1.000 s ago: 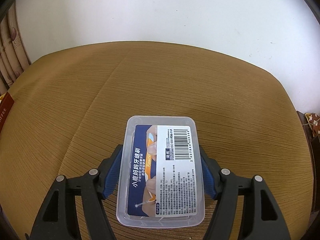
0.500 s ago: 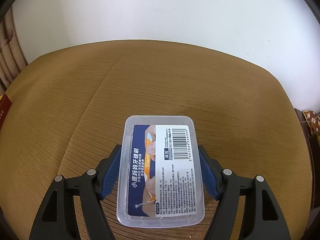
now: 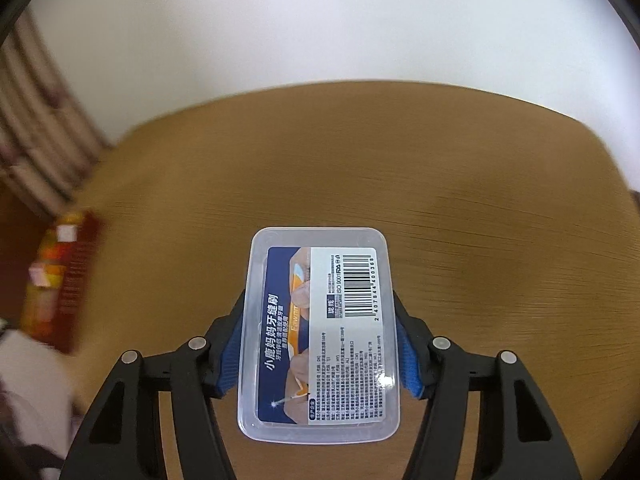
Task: Organize rigid objects
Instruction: 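Carry the clear plastic box over the tray and release it with the right gripper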
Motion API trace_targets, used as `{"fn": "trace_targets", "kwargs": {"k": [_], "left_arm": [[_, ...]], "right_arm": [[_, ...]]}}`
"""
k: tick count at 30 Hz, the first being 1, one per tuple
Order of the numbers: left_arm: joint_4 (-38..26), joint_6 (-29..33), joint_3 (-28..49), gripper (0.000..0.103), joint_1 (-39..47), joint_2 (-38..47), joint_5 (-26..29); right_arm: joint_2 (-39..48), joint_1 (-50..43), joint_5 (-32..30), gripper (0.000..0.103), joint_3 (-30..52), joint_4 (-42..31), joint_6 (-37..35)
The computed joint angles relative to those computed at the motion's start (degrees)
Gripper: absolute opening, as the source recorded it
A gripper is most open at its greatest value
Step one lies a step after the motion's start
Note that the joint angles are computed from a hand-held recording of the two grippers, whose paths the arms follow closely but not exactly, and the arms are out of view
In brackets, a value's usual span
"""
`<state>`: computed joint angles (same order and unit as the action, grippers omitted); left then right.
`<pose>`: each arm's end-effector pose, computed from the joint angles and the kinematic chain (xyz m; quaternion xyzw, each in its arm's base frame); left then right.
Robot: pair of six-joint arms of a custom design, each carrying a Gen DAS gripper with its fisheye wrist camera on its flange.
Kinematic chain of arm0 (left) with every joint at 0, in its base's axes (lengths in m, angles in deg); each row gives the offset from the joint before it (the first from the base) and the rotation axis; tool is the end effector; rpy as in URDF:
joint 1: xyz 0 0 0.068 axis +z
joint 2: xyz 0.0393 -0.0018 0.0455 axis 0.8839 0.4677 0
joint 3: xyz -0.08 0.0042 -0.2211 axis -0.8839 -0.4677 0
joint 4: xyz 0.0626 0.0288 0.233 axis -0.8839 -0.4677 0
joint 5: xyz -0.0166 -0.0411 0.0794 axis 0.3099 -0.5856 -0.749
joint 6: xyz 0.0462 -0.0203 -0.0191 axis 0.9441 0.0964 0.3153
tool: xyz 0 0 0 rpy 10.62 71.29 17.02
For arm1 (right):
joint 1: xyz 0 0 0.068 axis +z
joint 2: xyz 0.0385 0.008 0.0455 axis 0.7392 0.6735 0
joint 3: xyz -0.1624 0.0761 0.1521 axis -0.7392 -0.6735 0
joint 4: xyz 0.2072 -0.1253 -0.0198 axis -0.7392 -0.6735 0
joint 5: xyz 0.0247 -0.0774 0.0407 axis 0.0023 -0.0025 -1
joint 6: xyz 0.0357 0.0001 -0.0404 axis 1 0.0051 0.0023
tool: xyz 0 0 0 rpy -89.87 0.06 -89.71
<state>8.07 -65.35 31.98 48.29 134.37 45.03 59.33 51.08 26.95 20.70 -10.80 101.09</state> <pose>0.1800 -0.0338 0.1576 -0.1280 0.9303 0.0271 0.3426 0.3040 0.0309 0.0919 0.0000 0.9239 0.2133 0.3177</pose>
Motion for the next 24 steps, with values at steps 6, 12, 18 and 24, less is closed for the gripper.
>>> {"fn": "trace_targets", "kwargs": {"k": [6,12,18,24], "left_arm": [[2.11,0.25,-3.68,0.039,-0.96,-4.42,-4.98],[2.17,1.44,-4.68,0.039,-0.77,-6.67,-5.38],[3.17,1.99,-4.65,0.039,2.53,-5.36,-1.77],[3.74,2.57,-4.72,0.039,5.78,-4.18,1.76]], "right_arm": [[-0.2,22.75,-1.16,0.059,13.66,-5.46,9.66],[17.36,36.94,1.49,0.059,38.07,-11.21,14.93],[26.88,41.4,4.79,0.059,52.21,-17.21,14.81],[32.25,44.19,10.35,0.059,58.26,-19.2,14.93]]}}
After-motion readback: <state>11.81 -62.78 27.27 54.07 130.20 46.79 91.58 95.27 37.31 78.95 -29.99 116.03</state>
